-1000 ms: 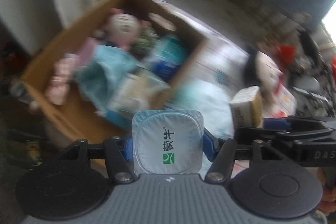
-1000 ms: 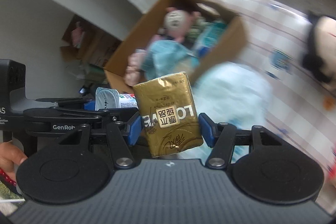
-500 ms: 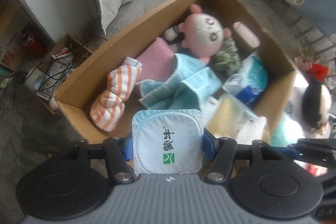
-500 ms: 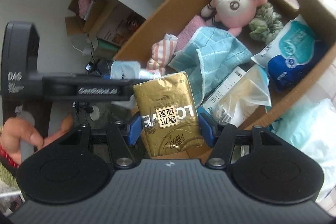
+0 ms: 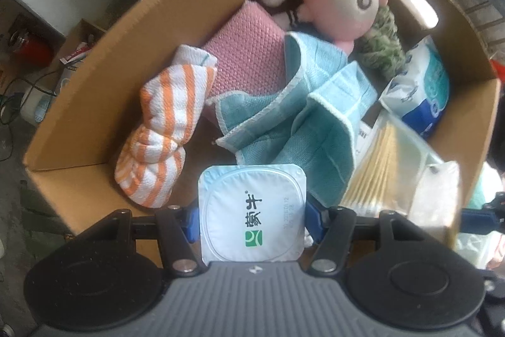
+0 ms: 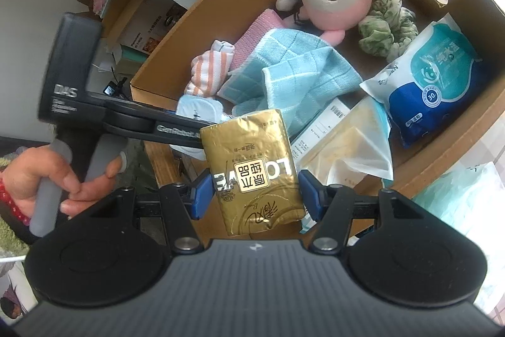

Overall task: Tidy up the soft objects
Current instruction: 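Open the left gripper to drop the yogurt cup while the right drops the gold packet into the box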

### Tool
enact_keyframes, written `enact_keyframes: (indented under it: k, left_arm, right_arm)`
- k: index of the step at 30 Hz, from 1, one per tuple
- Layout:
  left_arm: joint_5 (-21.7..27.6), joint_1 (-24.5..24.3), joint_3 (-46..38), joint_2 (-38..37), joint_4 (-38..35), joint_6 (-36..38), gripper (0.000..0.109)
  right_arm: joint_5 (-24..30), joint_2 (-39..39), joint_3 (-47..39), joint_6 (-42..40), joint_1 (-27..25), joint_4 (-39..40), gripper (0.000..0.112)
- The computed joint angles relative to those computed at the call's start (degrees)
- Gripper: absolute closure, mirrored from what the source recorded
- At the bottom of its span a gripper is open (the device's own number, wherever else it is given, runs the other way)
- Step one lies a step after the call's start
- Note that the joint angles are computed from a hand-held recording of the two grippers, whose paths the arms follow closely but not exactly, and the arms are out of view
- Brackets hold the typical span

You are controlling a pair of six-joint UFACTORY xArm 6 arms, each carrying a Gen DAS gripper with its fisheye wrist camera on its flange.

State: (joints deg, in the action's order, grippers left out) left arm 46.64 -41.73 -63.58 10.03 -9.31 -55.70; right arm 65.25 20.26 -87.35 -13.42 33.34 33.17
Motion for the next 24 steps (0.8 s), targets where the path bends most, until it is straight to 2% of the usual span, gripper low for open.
enact_keyframes:
  k: [9,14,24]
  left_arm:
    - [-0.81,-0.57,0.69,1.56,0.78,-0.84,0.047]
    - [0.47,-0.40,0.76,0.48,2.98,-2.28,0.045]
    - [-1.03,1.15,3.09,-5.99,10.71,-8.78,0.029]
  right_arm:
    - [0.02,1.37,-0.36,-0.44,0.21,0.30,0.055]
    - [1.55,1.92,-1.08,-0.71,0.62,-0.14,0.055]
    - [8.47,7.18,-6.73,-4.43,5.04,-2.57,0.054]
